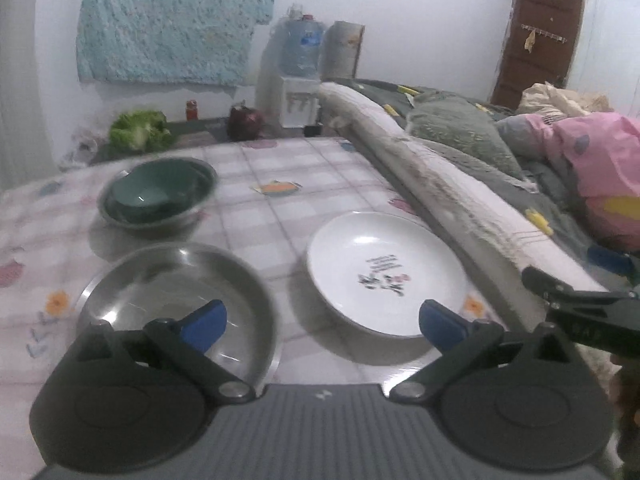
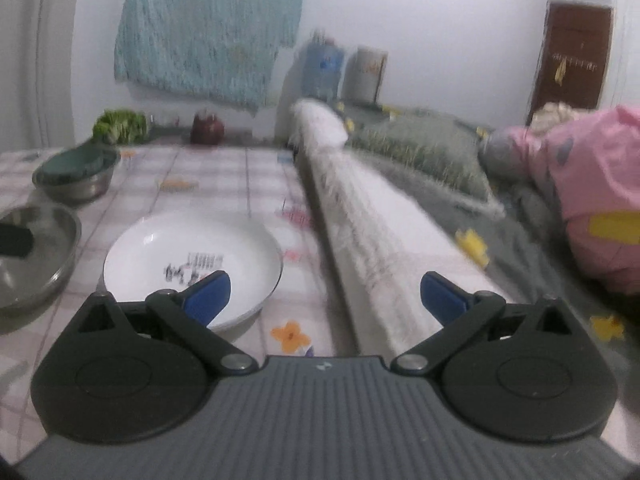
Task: Organize plates and bowls
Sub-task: 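Move the right gripper toward the white printed plate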
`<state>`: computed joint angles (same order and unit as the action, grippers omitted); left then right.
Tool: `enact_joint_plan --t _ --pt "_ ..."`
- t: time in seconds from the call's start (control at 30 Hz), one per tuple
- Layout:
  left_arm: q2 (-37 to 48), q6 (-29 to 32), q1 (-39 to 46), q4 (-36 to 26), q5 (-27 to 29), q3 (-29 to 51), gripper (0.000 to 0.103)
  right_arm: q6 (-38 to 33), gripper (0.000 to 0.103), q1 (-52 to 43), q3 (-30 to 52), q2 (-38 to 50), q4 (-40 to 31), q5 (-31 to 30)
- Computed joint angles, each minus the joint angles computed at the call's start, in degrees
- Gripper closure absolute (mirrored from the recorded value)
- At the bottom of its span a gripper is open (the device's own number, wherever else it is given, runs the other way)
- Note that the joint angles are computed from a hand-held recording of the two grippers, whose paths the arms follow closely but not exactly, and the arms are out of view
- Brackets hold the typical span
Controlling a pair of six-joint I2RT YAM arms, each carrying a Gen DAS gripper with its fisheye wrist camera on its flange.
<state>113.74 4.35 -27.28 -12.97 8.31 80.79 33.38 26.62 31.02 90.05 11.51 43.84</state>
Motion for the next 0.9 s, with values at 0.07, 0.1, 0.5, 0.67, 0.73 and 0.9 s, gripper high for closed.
enact_joint_plan --t 0.07,0.1,0.5,0.67,0.73,0.9 --pt "0.7 -1.6 -0.4 -0.7 0.7 0.7 0.0 -3.8 0.001 0.3 -2.0 -2.4 2.0 1.0" --pt "1.1 -2.3 -0.5 -0.9 1.1 0.9 0.0 -5.5 0.001 0.0 -2.8 -3.2 3.1 1.1" --pt "4.3 -8.0 -3.1 8.0 1.8 -1.3 0.0 -10.9 0.001 -15.4 -9.3 -4.5 21.5 -27.6" --pt "7.8 -6.8 -5.2 12.4 -3.6 -0.6 0.004 -11.1 0.001 -23.1 -6.1 3.3 26.8 -39.7" --pt "9.3 -6.1 -5.9 12.4 -5.6 0.5 0.009 -11.3 0.002 -25.6 -3.5 7.1 27.3 -43.9" --pt "12.9 -5.6 -6.3 11.2 -7.0 4.1 0.024 -11.8 0.018 -29.7 4.2 16.4 26.5 -53.2"
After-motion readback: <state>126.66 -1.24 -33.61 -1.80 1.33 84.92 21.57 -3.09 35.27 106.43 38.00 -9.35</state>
